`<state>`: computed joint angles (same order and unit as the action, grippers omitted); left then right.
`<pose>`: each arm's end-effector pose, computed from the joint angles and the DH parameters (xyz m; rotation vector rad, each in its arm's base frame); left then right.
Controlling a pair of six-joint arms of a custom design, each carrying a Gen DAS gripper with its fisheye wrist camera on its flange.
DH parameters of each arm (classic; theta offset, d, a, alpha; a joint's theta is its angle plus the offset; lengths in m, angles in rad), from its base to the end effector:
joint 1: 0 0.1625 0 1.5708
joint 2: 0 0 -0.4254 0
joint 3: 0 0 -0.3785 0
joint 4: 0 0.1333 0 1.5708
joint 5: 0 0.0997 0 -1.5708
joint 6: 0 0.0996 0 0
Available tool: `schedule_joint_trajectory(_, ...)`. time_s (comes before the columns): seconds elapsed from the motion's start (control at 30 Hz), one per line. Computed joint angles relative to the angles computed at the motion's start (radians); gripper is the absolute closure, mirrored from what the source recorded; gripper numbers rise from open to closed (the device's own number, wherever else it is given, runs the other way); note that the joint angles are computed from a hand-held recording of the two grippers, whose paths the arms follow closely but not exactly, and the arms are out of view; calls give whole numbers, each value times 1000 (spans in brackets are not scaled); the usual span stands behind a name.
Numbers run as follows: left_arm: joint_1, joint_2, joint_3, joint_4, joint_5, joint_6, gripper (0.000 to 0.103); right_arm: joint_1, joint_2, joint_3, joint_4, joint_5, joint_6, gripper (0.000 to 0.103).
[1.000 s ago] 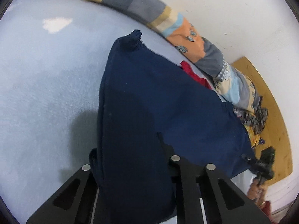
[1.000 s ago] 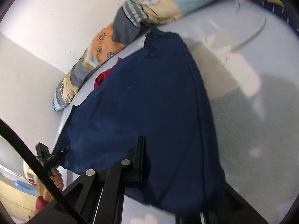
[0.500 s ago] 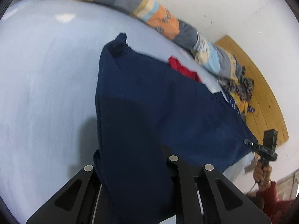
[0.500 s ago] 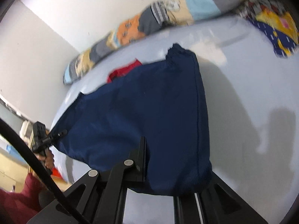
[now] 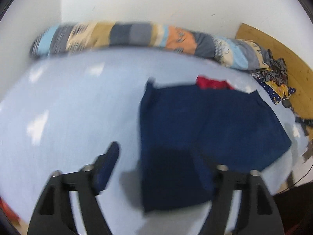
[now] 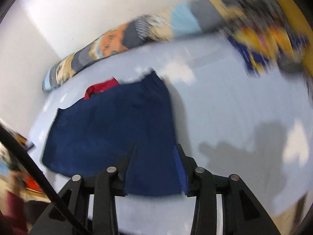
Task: Fold large clothes
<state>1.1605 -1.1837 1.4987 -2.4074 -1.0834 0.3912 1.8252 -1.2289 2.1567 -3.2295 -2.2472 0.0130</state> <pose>-0.0946 -0.6685 0.4125 0.8484 2.4411 -0.6943 0.1934 -0.4618 0.2691 -0.0315 -2.4051 1.0158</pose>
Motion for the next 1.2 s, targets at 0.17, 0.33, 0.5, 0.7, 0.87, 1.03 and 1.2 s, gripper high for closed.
schedule_joint_trajectory(0.17,-28,239,-166,-71,42,47,24,-12,297,-369,65,-31,-102,76)
schedule_joint_trajectory(0.33,4,472,-418,-18,136,40,25,-85,479,-641,193,-143,-106,79)
schedule_joint_trajectory(0.5,36,573,-552,44,165,-4,28,-156,459,-648,270,-72,5,101)
schedule_joint_trajectory(0.7,4,400,-368,53,69,-68,28,-64,385,-531,251,-131,19,74)
schedule_joint_trajectory(0.87,-29,216,-104,-40,76,-84,28,16,328,-409,326,-96,147,63)
schedule_joint_trajectory(1.03,-33,111,71,-25,158,-188,28,73,343,-323,347,-87,248,63)
schedule_joint_trajectory(1.2,-11,94,128,-10,240,-154,22,22,358,-252,340,-26,310,62)
